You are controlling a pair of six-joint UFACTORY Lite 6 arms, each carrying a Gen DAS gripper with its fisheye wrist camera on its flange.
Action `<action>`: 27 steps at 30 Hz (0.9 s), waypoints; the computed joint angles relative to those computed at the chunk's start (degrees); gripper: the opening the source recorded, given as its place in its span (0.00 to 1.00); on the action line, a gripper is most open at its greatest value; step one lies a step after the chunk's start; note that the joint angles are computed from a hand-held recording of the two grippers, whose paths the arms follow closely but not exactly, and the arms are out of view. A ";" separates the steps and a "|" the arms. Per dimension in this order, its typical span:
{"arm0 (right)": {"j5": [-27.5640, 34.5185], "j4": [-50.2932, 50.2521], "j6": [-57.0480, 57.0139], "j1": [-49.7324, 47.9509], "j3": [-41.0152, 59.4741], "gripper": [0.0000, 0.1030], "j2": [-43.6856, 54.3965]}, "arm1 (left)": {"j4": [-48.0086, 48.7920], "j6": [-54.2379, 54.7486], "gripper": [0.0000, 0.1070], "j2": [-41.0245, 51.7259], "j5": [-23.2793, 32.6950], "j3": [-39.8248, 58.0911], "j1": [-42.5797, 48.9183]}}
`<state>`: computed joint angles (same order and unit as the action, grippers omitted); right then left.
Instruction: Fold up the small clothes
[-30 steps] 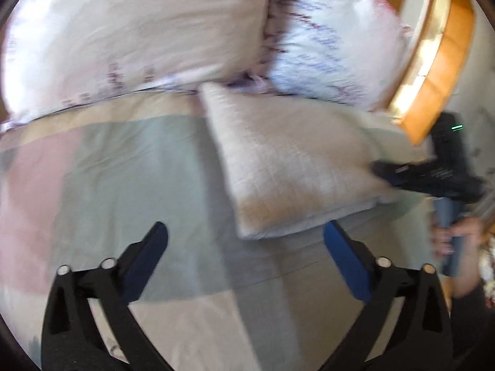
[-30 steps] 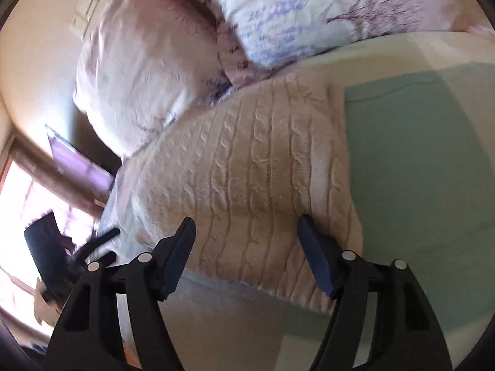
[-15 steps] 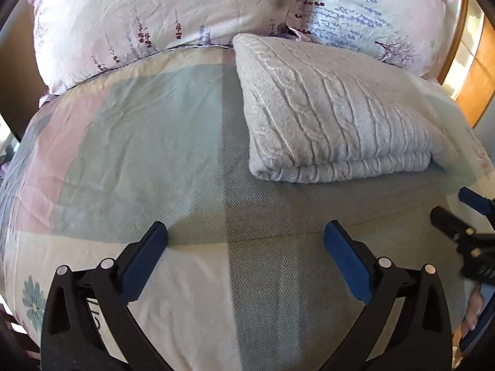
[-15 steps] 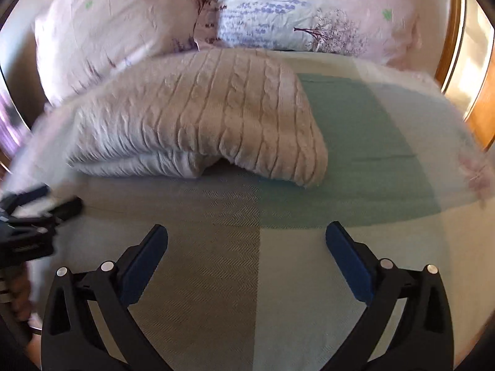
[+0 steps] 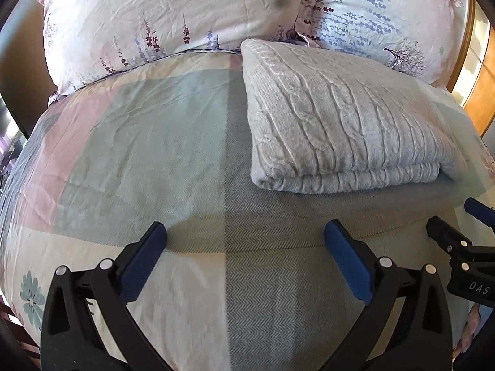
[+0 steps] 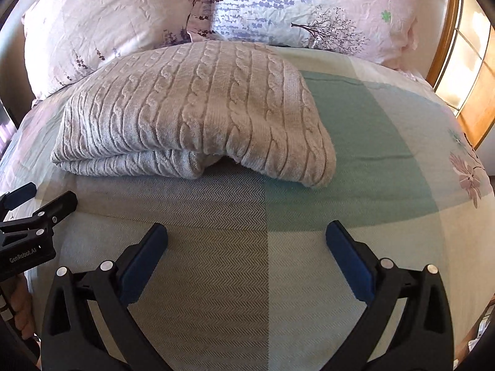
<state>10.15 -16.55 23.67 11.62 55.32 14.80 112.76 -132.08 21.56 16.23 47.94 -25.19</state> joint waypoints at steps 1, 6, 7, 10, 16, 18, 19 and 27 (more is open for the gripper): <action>-0.01 -0.20 0.24 0.04 -0.03 0.99 0.00 | -0.06 0.03 0.95 0.10 0.00 0.08 0.03; 0.01 -0.24 0.30 0.05 -0.03 0.99 -0.03 | 0.74 -0.62 0.95 0.27 -0.01 0.14 0.15; 0.04 -0.27 0.37 0.07 0.01 0.99 0.00 | 0.94 -0.83 0.95 0.28 0.01 0.09 0.17; 0.03 -0.46 0.60 0.11 0.04 0.99 0.02 | 1.22 -1.06 0.95 0.31 0.01 0.07 0.22; 0.12 -0.38 0.53 0.08 0.04 0.99 -0.06 | 1.33 -1.16 0.95 0.34 0.01 0.08 0.22; 0.16 -0.48 0.66 0.11 0.08 0.99 -0.05 | 1.30 -1.17 0.95 0.37 0.04 0.10 0.18; 0.15 -0.55 0.75 0.10 0.01 0.99 -0.10 | 1.30 -1.17 0.95 0.37 0.04 0.10 0.18; 0.20 -0.80 1.09 0.14 0.06 0.99 -0.09 | 1.47 -1.38 0.95 0.35 0.09 0.02 0.17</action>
<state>10.35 -17.35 24.76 11.76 55.38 14.71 114.23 -133.47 21.91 16.33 47.96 -25.02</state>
